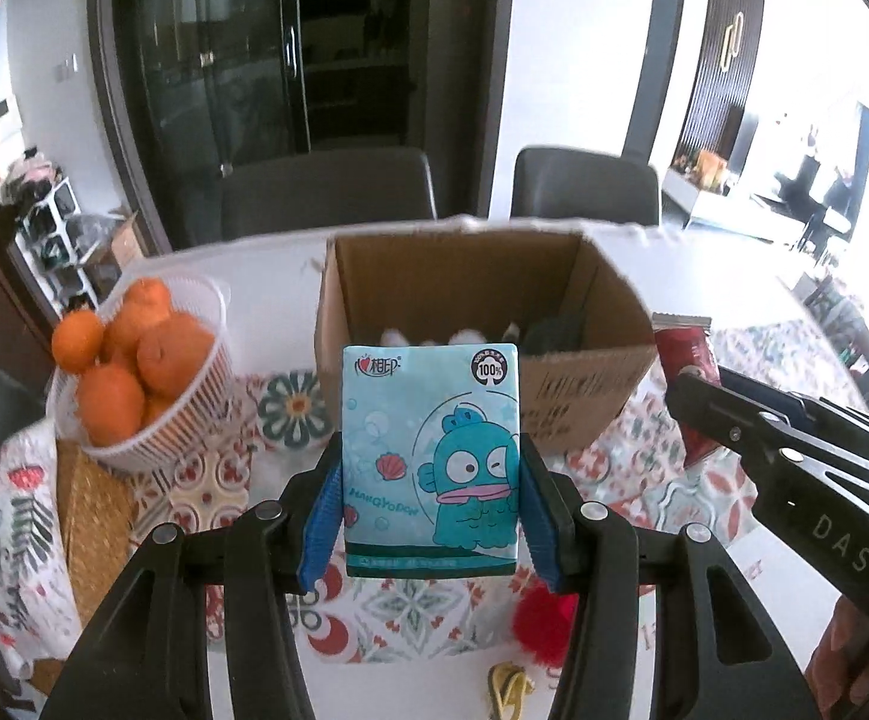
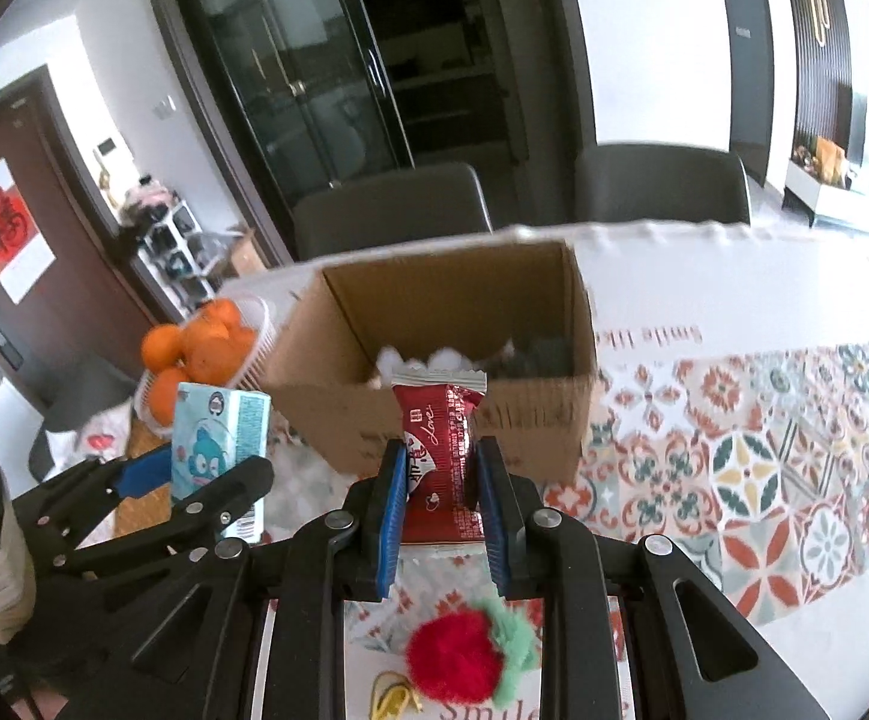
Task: Organize soft objects
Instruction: 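Carry the tissue pack and candy over the box and open both tools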
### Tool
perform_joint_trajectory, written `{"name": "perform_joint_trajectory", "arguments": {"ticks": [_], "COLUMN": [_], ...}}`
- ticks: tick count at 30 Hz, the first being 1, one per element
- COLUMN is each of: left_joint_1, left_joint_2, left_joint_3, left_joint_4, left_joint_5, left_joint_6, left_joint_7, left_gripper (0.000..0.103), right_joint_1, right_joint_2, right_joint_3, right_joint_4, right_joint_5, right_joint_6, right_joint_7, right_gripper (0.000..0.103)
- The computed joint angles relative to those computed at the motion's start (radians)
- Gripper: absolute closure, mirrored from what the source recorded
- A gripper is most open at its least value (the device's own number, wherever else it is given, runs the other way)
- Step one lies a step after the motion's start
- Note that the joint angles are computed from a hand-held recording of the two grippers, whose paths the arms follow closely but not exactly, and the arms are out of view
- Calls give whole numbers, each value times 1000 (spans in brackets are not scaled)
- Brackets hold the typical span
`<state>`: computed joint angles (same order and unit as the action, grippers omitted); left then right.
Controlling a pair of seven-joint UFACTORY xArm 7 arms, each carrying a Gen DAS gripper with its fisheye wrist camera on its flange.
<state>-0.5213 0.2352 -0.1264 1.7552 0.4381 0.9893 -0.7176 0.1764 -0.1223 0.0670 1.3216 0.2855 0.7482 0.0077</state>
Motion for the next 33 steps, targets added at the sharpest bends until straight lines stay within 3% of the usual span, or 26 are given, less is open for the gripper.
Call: {"name": "perform_joint_trajectory", "arguments": {"ticks": [16,33], "left_joint_1": [-30,-27], "left_joint_2": [126,356], "left_joint_3": [44,99], "left_joint_4": [268,619], "left_joint_5": [16,-146], "left_joint_6": [22,135], "left_joint_7": [79,202], "left_gripper": [52,52], "right_joint_1": [-13,-52], "right_joint_2": [86,264], "right_joint_3": [-4,18], "right_joint_4": [168,381], "right_joint_5": [53,80], "right_joint_6": [-32,46], "right_joint_7": [-43,-52], "right_gripper": [79,79]}}
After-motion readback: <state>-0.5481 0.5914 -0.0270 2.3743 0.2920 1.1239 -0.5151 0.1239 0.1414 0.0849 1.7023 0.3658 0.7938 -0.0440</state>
